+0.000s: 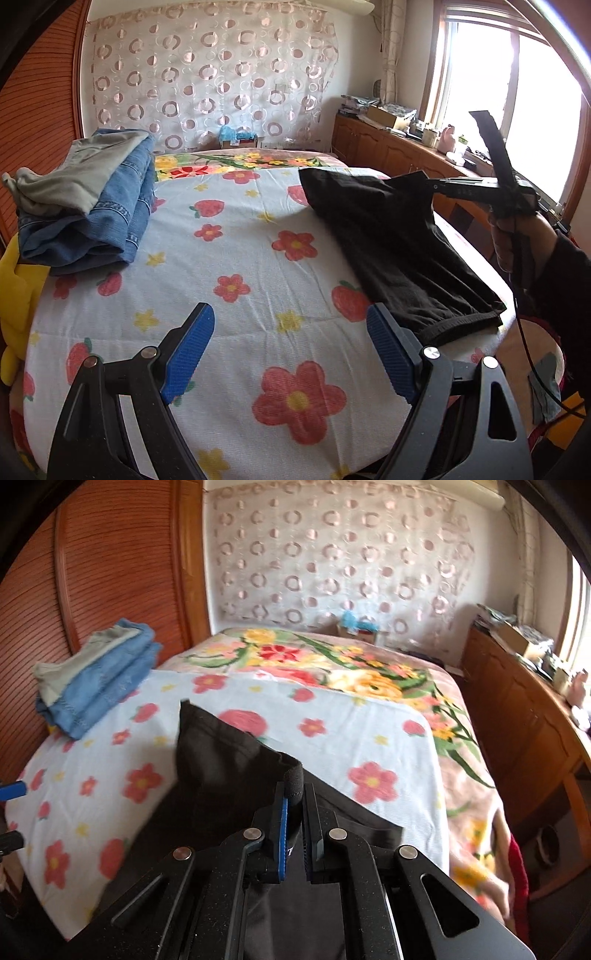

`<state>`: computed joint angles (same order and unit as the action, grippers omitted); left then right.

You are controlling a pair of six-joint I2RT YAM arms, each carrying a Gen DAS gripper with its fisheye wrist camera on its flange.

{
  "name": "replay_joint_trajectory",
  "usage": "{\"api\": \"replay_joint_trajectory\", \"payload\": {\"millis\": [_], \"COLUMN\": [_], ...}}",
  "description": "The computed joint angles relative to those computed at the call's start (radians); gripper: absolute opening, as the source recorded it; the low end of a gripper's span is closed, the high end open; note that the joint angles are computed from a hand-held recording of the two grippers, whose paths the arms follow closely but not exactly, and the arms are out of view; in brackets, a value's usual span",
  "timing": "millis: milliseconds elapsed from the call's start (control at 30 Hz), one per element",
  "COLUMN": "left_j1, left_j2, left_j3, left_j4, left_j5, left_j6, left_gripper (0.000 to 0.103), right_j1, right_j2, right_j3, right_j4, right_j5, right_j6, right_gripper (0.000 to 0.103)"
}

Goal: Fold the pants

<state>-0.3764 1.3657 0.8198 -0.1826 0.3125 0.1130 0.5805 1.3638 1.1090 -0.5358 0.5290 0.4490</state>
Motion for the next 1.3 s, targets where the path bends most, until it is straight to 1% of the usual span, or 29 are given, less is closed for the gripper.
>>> {"api": "replay_joint_trajectory", "payload": {"millis": [100, 167, 233, 300, 467, 500, 533, 567, 600, 667, 733, 800, 967, 1100, 1133, 1233, 1300], "left_j1": [-0.008, -0.017, -0.03, -0.047, -0.071, -0.074, -0.079, -0.082, -0.084, -0.088, -0.096, -0.101, -0.117, -0.129, -0.13, -0.135, -0.137], "left_j2": [0.001, 0.005, 0.012, 0.022, 0.036, 0.035, 0.036, 0.038, 0.042, 0.049, 0.057, 0.064, 0.068, 0.071, 0.073, 0.073, 0.073], "left_j3": [-0.001, 0.001, 0.003, 0.006, 0.003, -0.001, 0.001, 0.003, 0.007, 0.015, 0.021, 0.025, 0.021, 0.014, 0.013, 0.01, 0.007], "left_j4": [-0.003, -0.004, -0.006, -0.007, -0.008, -0.008, -0.01, -0.013, -0.015, -0.019, -0.023, -0.023, -0.026, -0.023, -0.022, -0.023, -0.022], "left_j5": [0.0, -0.002, -0.008, -0.023, -0.031, -0.034, -0.036, -0.038, -0.037, -0.038, -0.041, -0.043, -0.048, -0.053, -0.054, -0.054, -0.054], "left_j6": [0.001, 0.0, 0.004, 0.005, -0.001, 0.0, 0.001, 0.003, 0.004, 0.003, 0.002, 0.0, -0.003, -0.004, -0.004, -0.007, -0.006], "left_gripper": [0.085, 0.085, 0.085, 0.085, 0.085, 0.085, 0.085, 0.085, 0.085, 0.085, 0.085, 0.085, 0.085, 0.085, 0.085, 0.085, 0.085], "right_j1": [-0.029, -0.047, -0.055, -0.087, -0.124, -0.129, -0.129, -0.128, -0.131, -0.15, -0.155, -0.153, -0.163, -0.173, -0.174, -0.166, -0.19], "right_j2": [0.018, 0.046, 0.064, 0.05, 0.057, 0.068, 0.085, 0.095, 0.098, 0.08, 0.074, 0.071, 0.09, 0.088, 0.101, 0.149, 0.125], "right_j3": [-0.009, 0.011, 0.027, 0.032, 0.045, 0.052, 0.065, 0.073, 0.072, 0.043, 0.027, 0.015, 0.022, 0.014, 0.026, 0.08, 0.062], "right_j4": [0.006, 0.003, -0.02, -0.034, -0.034, -0.043, -0.063, -0.085, -0.089, -0.053, -0.036, -0.015, -0.032, -0.011, -0.029, -0.115, -0.127], "right_j5": [-0.013, -0.012, 0.004, 0.007, 0.006, 0.0, 0.01, 0.036, 0.045, -0.001, -0.02, -0.046, -0.066, -0.077, -0.065, 0.036, 0.049], "right_j6": [0.008, 0.009, 0.016, 0.001, 0.029, 0.036, 0.05, 0.07, 0.086, 0.095, 0.105, 0.088, 0.052, 0.026, 0.018, 0.026, 0.048], "right_gripper": [0.006, 0.006, 0.006, 0.006, 0.007, 0.01, 0.022, 0.033, 0.034, 0.034, 0.034, 0.034, 0.034, 0.034, 0.034, 0.034, 0.034]}}
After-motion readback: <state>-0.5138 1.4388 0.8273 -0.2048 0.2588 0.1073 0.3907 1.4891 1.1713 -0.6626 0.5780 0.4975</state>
